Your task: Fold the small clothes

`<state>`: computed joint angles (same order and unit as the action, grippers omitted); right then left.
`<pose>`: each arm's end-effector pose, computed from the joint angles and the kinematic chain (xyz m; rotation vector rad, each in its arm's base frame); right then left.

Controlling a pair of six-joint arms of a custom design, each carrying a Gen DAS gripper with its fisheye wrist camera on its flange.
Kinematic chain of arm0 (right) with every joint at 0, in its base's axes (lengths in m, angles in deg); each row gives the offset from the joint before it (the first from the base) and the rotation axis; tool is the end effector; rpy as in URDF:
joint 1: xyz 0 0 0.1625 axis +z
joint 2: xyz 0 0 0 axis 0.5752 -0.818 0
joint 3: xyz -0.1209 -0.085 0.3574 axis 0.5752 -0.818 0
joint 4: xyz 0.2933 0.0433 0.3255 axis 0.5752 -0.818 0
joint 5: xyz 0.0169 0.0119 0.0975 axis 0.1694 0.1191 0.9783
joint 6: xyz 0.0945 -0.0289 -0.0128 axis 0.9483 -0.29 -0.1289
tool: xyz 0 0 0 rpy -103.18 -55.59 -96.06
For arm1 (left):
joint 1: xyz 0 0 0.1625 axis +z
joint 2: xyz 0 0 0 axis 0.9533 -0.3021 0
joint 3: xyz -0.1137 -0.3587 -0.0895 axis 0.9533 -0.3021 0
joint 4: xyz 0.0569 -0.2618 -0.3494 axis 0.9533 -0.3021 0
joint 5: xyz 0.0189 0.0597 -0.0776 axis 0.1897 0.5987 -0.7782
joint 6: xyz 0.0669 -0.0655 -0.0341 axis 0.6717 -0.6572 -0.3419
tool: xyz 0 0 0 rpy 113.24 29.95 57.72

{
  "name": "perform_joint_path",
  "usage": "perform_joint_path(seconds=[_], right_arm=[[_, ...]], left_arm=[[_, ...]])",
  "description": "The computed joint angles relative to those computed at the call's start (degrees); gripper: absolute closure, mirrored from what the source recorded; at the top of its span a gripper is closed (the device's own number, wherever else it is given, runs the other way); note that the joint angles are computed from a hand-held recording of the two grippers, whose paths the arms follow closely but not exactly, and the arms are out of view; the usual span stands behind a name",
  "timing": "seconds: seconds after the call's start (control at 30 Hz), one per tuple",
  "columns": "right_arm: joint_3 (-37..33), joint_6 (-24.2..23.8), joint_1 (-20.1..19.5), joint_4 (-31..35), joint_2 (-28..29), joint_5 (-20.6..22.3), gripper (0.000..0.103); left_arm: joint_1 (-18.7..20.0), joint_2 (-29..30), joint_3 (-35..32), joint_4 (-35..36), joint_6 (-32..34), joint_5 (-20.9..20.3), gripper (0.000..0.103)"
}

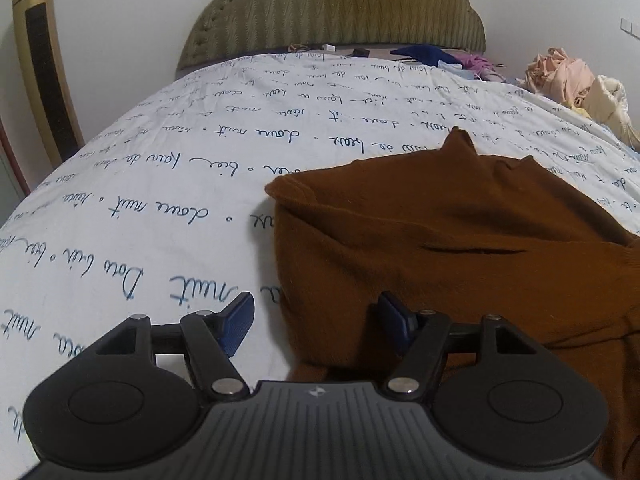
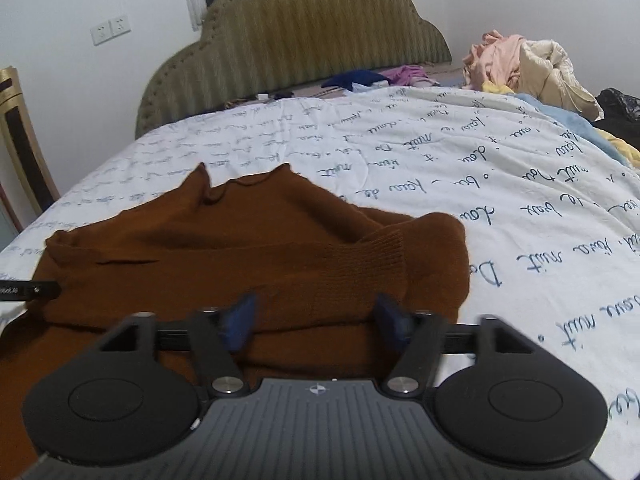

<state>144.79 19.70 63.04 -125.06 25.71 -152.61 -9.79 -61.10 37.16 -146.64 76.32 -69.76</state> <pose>0.1957 -0.7134 0.1761 0.4537 -2.3067 1.1557 -0.1457 -0.7449 0.2454 0.3027 2.1652 -0.9696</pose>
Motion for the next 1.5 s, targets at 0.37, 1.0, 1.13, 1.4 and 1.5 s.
perform_joint_path(seconds=[0.37, 1.0, 1.13, 1.4, 1.5], right_arm=[[6.8, 0.7, 0.4, 0.1, -2.6, 1.0, 0.015], [8.6, -3.8, 1.9, -8.1, 0.6, -6.9, 0.0], [8.6, -3.4, 1.9, -7.8, 0.5, -6.8, 0.0], [8.4, -2.9, 1.6, -7.1, 0.4, -5.9, 0.0], [8.3, -2.9, 1.6, -7.1, 0.5, -5.9, 0.0]], left_arm=[[-2.4, -3.1, 7.5, 0.8, -4.0, 1.7, 0.032], [-4.3, -0.4, 14.0, -17.0, 2.4, 7.0, 0.0], [-3.9, -1.5, 14.9, -16.4, -0.1, 5.3, 0.0], [-4.3, -1.6, 15.3, -16.1, 0.6, 6.2, 0.0], [-4.6, -3.3, 16.9, -14.1, -1.9, 5.8, 0.0]])
